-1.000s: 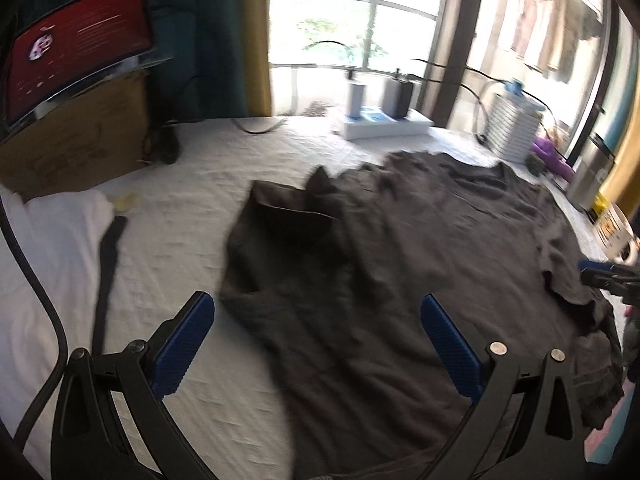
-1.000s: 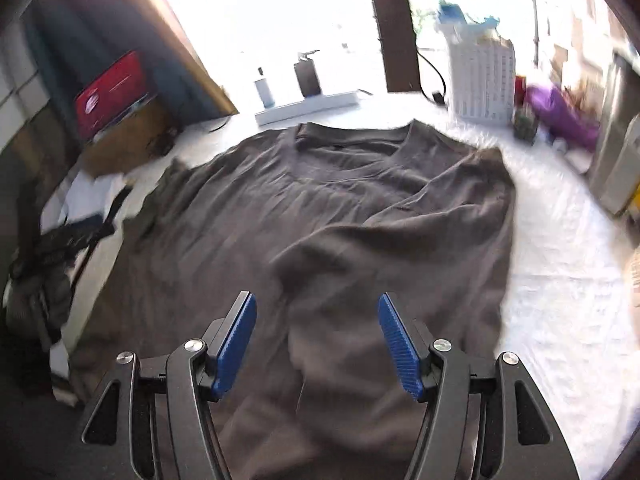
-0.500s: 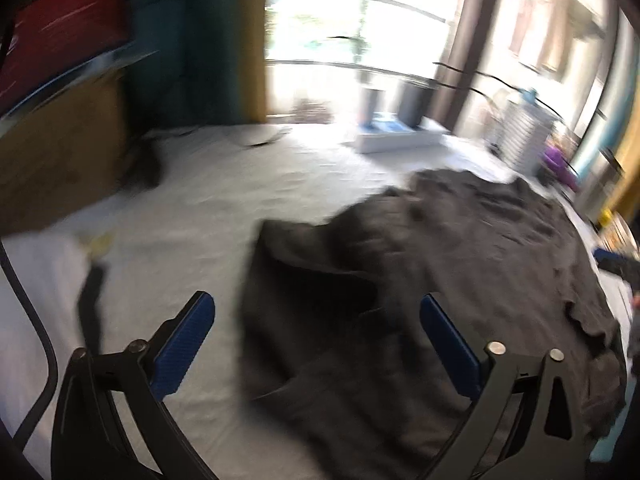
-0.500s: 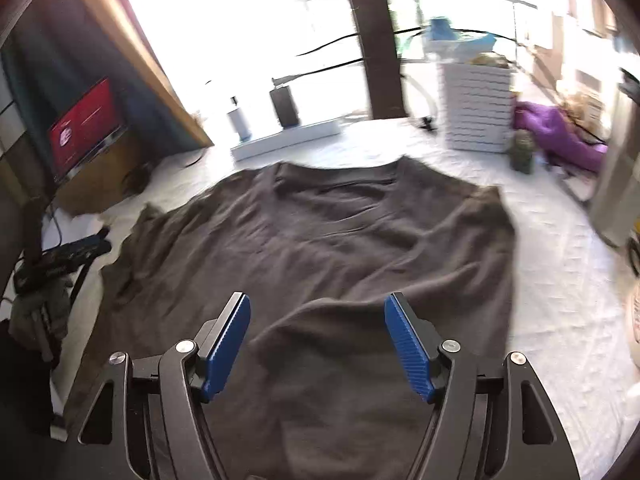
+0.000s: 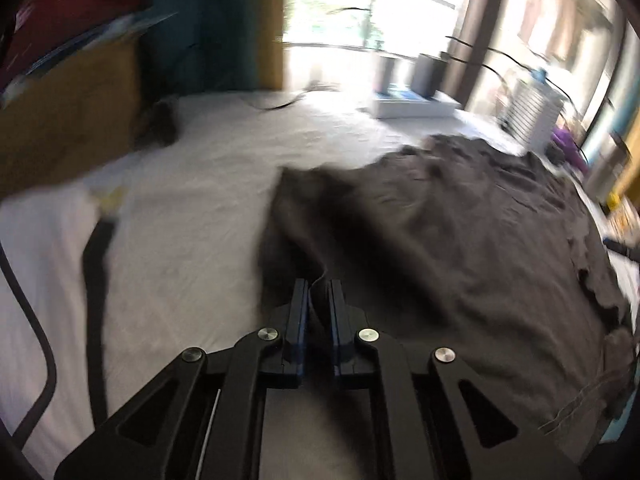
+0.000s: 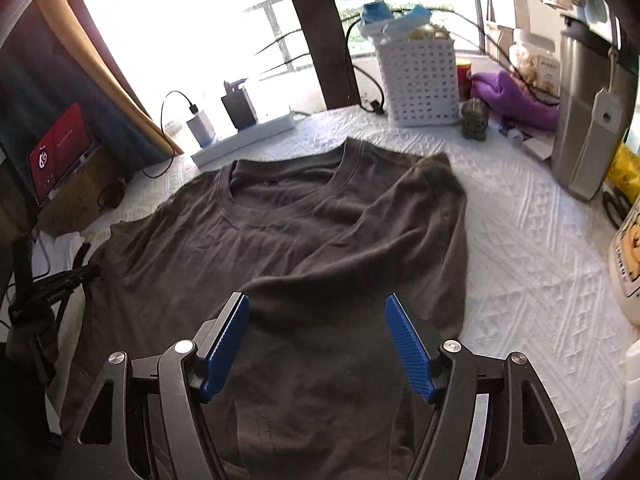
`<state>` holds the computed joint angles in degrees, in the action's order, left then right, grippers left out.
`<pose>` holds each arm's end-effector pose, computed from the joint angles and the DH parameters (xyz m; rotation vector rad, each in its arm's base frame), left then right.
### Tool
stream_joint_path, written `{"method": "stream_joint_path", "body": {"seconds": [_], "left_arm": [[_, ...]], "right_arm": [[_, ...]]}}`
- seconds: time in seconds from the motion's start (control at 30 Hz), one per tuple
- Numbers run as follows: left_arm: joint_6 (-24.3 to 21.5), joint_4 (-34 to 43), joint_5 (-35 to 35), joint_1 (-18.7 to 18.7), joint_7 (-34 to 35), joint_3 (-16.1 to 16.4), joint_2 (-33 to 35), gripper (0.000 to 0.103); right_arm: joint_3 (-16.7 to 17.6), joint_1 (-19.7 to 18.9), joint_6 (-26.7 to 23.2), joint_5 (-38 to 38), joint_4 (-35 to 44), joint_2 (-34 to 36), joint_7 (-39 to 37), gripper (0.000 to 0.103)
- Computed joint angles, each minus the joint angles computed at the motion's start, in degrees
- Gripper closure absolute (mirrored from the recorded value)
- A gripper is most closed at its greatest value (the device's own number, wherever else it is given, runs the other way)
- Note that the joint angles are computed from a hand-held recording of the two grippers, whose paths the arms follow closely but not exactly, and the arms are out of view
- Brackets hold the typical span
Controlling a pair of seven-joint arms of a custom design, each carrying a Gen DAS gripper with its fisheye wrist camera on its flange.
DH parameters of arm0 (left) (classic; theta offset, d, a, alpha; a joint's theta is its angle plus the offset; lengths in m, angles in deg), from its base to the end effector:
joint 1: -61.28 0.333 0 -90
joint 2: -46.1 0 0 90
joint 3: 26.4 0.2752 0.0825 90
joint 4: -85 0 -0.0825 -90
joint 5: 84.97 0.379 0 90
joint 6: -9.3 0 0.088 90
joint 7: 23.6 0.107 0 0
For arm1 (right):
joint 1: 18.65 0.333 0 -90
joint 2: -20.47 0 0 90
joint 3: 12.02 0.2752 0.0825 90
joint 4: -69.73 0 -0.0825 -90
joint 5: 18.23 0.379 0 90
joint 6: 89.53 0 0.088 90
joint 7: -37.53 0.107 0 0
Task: Fold small clothes
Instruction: 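Grasp the opposite side edge of the shirt with the left gripper and lift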
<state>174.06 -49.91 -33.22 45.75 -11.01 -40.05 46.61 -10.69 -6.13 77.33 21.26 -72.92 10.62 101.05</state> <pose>0.4353 -0.2942 0.3303 -1.9161 1.8735 -0.7263 0.4867 0.0798 0.3718 -1.8400 1.7031 -0.2932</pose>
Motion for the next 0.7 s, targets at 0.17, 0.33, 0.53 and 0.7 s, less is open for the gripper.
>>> {"method": "stream_joint_path", "body": {"seconds": [0.17, 0.33, 0.53, 0.7], "left_arm": [[-0.66, -4.07, -1.53, 0.26, -1.56, -0.42, -3.0, 0.095], [-3.67, -5.22, -9.58, -0.84, 4.3, -0.94, -6.44, 0.089], [-4.22, -3.15, -3.25, 1.84, -0.6, -1.58, -7.23, 0.023], [-1.99, 3.18, -3.78, 2.77, 6.63, 0.3, 0.07, 0.023]], "right_arm": [[0.51, -0.34, -1.34, -2.28, 1.29, 2.73, 1.4, 0.03], [0.23, 0.13, -0.39, -0.94, 0.72, 2.1, 0.03, 0.03], [-0.24, -0.38, 0.77, -0.03, -0.28, 1.07, -0.23, 0.03], [-0.01, -0.76, 1.31, -0.96, -1.09, 0.15, 0.31, 0.03]]}}
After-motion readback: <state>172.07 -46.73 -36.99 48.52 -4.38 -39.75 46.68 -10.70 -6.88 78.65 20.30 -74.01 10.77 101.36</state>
